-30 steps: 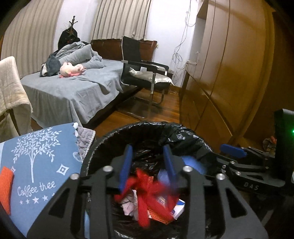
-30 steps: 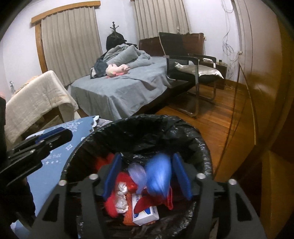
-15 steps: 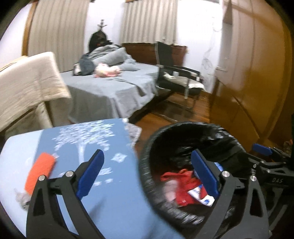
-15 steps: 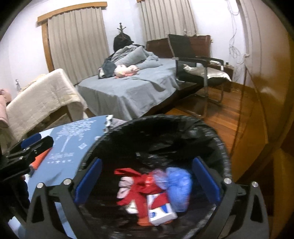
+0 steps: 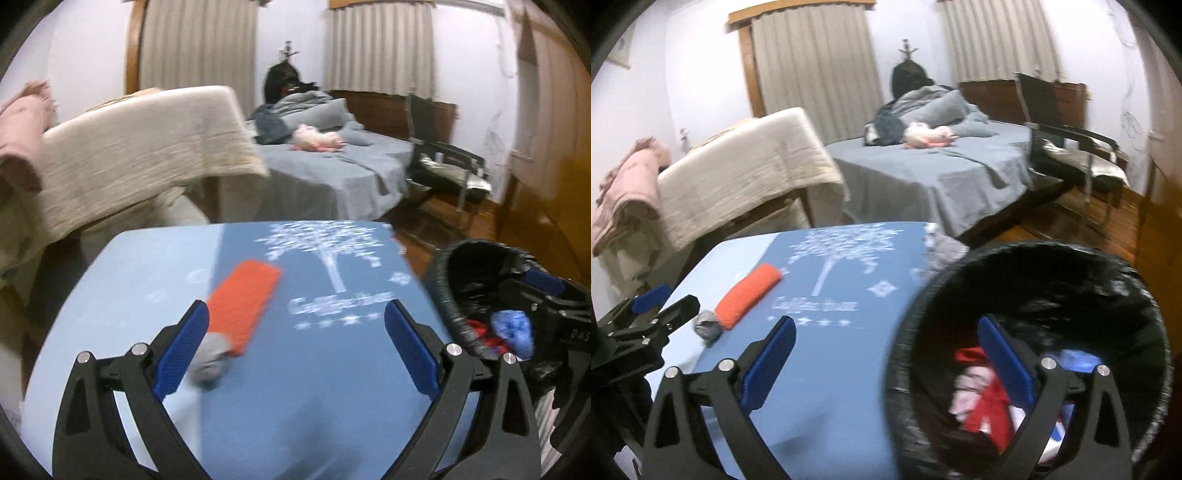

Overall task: Collect trash
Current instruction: 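Move both grippers back toward the orange mesh strip on the table, then grasp the small grey cloth with the left gripper and lift it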

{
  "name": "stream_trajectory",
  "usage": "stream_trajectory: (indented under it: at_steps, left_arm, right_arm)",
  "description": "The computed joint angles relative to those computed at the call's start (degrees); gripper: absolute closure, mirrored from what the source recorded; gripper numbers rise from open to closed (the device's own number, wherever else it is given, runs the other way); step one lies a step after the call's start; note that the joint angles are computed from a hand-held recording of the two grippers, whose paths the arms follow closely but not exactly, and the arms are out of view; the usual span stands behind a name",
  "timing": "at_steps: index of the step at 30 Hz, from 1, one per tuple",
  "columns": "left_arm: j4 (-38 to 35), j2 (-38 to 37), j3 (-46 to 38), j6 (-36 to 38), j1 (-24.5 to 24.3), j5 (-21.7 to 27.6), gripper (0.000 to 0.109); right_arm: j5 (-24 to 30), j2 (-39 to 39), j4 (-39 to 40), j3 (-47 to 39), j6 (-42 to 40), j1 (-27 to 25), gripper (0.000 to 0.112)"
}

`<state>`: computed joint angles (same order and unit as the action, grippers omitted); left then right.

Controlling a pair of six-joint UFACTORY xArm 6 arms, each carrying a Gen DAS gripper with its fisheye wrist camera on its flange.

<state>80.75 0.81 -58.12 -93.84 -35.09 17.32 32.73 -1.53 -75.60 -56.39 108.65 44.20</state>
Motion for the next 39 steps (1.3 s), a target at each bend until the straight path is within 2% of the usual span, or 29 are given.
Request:
stream_trajectory:
  at_steps: [4, 10, 20, 29, 31, 34, 39]
  left_arm:
    - [1.0, -2.2, 3.7, -1.9, 3.1, 1.5, 0.015]
    - [0.2, -2.2, 6.3, -1.8, 7.3, 0.9, 0.015]
    - [-2.7, 3.0, 3.9, 1.1, 9.9, -2.9, 0.016]
    - [-14.8, 6.4, 2.2, 13.8, 10.3, -5.6, 0.042]
    - [-16.2, 6.7, 2.2, 15.8, 10.3, -6.7, 0.052]
    - [-14.2, 6.7, 2.2, 14.6, 10.5, -7.6, 0.06]
    - [-9.2, 5.1, 3.3, 8.6, 11.8, -9.6, 0.066]
  right_arm:
    - [-2.4, 5.7, -0.2, -5.5, -1.1, 0.5, 0.015]
    - [-4.2, 13.5, 2.1, -12.5, -5.3, 1.1, 0.015]
    - [-5.6, 18.3, 6.3, -16.2, -9.2, 0.6, 0.015]
    - [-6.1, 19.8, 7.8, -17.6, -10.5, 0.1, 0.015]
    - [-6.1, 20.2, 8.4, -17.9, -11.0, 0.2, 0.015]
    - [-5.9, 20.5, 8.8, -18.2, -11.5, 0.3, 0.015]
    - [-5.5, 21.1, 9.8, -19.3, -12.9, 0.6, 0.015]
